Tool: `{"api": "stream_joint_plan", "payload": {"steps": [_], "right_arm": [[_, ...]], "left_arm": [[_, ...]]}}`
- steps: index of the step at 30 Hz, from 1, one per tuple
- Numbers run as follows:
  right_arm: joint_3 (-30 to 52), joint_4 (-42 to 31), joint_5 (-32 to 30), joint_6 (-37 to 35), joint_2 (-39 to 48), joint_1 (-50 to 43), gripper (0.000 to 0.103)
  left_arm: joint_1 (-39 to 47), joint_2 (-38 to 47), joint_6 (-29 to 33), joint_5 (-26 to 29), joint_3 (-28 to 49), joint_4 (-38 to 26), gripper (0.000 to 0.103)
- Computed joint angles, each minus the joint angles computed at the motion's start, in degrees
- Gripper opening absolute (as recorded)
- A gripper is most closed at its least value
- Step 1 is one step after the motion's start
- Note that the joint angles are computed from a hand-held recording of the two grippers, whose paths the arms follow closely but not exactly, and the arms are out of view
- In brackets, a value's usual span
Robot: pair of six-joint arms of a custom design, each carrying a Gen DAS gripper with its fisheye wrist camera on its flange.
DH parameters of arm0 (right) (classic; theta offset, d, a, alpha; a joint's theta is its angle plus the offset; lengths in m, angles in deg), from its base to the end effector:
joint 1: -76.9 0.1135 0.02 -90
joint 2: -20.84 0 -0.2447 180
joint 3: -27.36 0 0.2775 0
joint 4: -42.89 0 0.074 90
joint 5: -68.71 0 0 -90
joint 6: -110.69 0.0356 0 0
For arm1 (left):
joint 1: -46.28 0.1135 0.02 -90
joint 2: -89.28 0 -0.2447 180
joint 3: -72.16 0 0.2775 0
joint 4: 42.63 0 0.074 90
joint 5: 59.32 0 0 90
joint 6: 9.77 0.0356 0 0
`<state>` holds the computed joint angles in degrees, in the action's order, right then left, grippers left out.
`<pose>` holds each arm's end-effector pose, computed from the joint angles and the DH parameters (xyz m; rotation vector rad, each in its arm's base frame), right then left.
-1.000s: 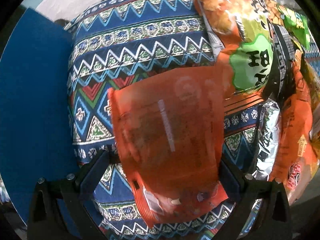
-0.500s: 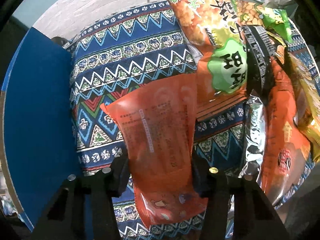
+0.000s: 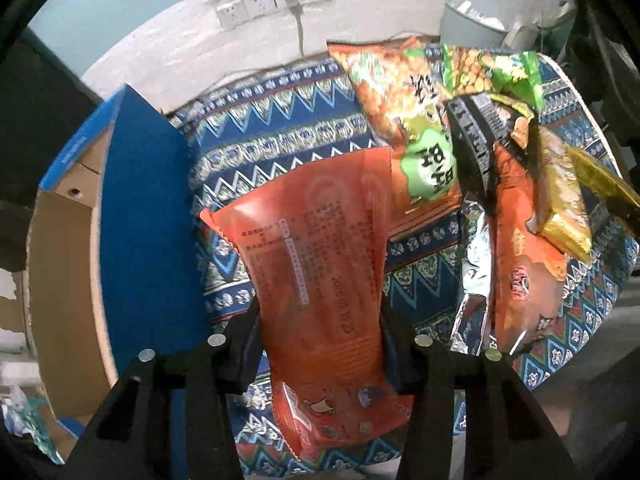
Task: Organize snacks
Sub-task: 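Carry the orange bag and yellow bar into the box and release both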
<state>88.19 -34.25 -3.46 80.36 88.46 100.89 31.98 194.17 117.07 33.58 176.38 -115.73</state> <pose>0.1998 0.0770 0.1997 0.8947 2.7026 -0.2321 0.3784 -0.0983 0.2415 1.2411 2.5700 0.0087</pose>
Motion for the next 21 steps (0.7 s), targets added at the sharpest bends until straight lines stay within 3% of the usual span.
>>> {"api": "stream_joint_plan", "payload": {"steps": [5,11,21], "right_arm": [[3.6,-3.6,2.5,6.8,1.6,5.9,0.027],[7.7,-9.5,5.2,12.0,2.2,10.0,0.027],[16.6,-12.0,12.4,11.6,5.3,12.9,0.027]], "left_arm": [[3.0,-0.3,1.3,3.3,3.7,-4.2,0.050],[4.0,2.0,1.2,5.5,6.8,-4.4,0.050],[6.0,0.8,2.9,9.0,11.1,-5.1,0.050]]}}
